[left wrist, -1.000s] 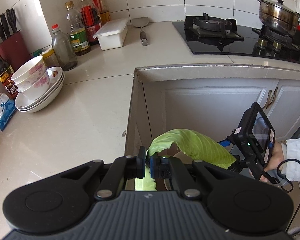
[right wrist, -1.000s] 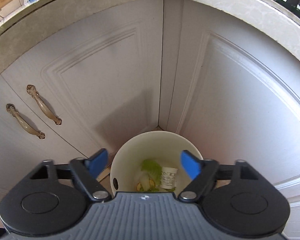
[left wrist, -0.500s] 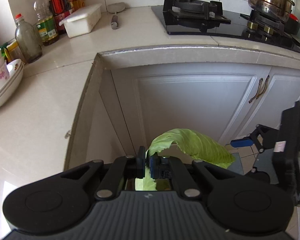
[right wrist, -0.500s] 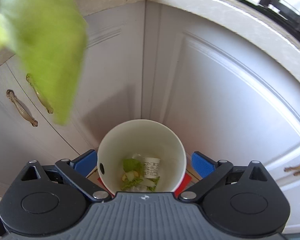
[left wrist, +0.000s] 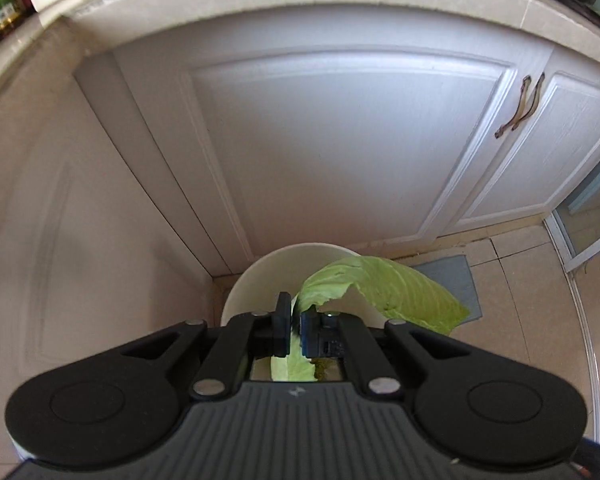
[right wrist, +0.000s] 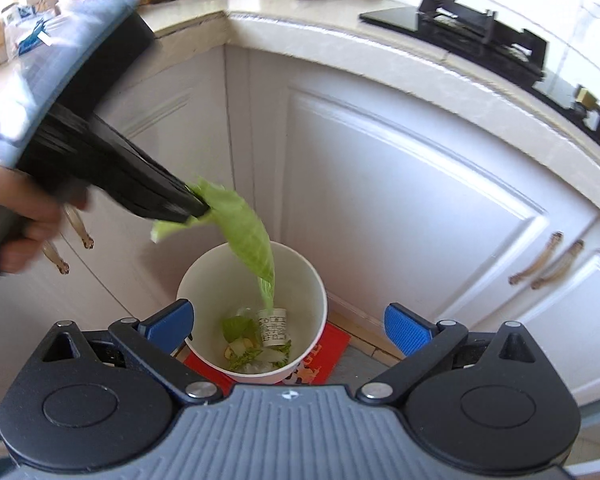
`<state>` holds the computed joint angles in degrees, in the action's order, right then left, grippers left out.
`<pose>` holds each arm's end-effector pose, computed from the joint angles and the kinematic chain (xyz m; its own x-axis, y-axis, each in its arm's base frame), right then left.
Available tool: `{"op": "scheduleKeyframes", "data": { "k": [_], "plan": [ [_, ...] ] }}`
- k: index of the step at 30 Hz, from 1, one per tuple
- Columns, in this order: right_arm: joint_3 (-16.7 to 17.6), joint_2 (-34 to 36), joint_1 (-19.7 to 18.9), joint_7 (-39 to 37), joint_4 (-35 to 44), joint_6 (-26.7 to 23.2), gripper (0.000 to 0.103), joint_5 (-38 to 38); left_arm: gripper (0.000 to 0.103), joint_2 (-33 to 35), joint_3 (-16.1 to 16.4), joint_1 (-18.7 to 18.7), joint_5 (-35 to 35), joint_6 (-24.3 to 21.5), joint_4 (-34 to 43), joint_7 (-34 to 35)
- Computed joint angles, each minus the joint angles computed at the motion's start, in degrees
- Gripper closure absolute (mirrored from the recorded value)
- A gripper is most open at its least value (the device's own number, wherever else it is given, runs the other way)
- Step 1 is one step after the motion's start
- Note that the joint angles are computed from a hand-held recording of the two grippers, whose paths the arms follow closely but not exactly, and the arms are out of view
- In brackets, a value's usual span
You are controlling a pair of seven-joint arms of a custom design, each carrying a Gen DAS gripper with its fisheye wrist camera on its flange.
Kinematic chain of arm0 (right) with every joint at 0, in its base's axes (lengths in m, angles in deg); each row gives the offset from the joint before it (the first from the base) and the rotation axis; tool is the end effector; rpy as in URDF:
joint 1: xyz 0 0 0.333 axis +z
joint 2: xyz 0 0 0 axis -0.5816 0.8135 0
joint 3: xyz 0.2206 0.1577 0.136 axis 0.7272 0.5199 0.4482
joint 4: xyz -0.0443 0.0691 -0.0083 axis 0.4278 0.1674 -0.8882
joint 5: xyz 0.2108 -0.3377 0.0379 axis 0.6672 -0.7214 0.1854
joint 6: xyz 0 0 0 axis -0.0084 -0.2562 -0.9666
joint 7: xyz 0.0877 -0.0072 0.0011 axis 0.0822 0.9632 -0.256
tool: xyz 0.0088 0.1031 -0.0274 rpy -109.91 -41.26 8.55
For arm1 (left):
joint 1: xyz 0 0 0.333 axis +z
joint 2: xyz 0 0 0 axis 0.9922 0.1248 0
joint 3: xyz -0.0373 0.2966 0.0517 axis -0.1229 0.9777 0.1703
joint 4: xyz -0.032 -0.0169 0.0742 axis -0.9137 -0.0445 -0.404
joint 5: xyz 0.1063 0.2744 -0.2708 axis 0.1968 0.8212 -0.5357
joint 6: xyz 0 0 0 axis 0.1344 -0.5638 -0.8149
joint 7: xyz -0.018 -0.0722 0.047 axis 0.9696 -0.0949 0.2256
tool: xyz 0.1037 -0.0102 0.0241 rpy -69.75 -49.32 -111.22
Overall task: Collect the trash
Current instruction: 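Open the right tool over the bucket while the left tool lowers and releases its leaf, then move both open tools back up toward the orange peels on the counter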
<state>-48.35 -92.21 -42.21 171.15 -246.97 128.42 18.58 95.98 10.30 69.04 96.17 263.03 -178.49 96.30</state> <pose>0.3317 0.1779 0.3216 0.0985 -0.9909 0.0917 -0.8074 -0.1335 -0.5748 0.4875 -0.2842 0.2616 -0.5479 -0.8360 -0.0298 -0.7408 0.5015 -0.4469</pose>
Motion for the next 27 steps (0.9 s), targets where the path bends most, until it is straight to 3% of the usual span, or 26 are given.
{"op": "scheduleKeyframes", "data": {
  "k": [3,5,6,7,8,9,10,12,20,22,27],
  "plan": [
    [-1.4,-3.7,2.8,1.1,-1.3,-2.6,0.0,1.3,0.088,2.7,5.5,-5.4,5.8,0.0,2.6,-5.1],
    [-2.1,-6.0,4.4,2.2,-2.2,-4.3,0.0,1.8,0.062,3.9,6.3,-6.1,8.1,-0.1,3.7,-6.4],
    [-2.6,-7.1,5.0,2.7,-2.5,-5.2,0.0,1.8,0.036,4.2,7.0,-6.7,9.3,0.6,3.8,-7.4],
    [-2.5,-7.7,5.3,3.4,-2.7,-5.7,0.0,1.8,0.017,4.2,9.6,-9.1,11.8,1.6,3.8,-10.3],
    [-2.9,-8.4,5.8,3.8,-2.9,-6.4,0.0,1.7,0.011,4.0,13.9,-12.9,15.6,2.9,3.6,-14.3],
    [-2.9,-9.0,6.1,4.5,-2.9,-7.0,0.0,1.6,0.009,3.8,16.9,-15.3,19.9,4.1,3.6,-18.4],
    [-2.9,-9.3,6.2,5.0,-3.0,-7.2,0.0,1.3,0.009,3.7,17.8,-16.2,21.4,4.6,3.5,-19.6],
    [-4.1,-10.3,7.5,5.5,-3.3,-8.0,0.0,1.2,0.009,3.6,16.2,-14.7,22.2,4.0,3.9,-20.2],
    [-4.8,-9.3,7.5,5.9,-2.5,-7.6,0.0,-0.8,0.009,1.2,21.0,-17.9,37.6,5.8,4.0,-33.4],
    [-5.1,-9.3,7.9,5.4,-2.2,-8.0,0.0,-1.0,0.009,-0.1,19.6,-16.3,39.0,6.3,3.1,-34.1],
    [-6.4,-10.3,9.3,4.4,-1.7,-9.5,0.0,-1.1,0.009,-5.2,12.1,-8.8,35.1,7.2,-0.6,-30.8]
  ]
}}
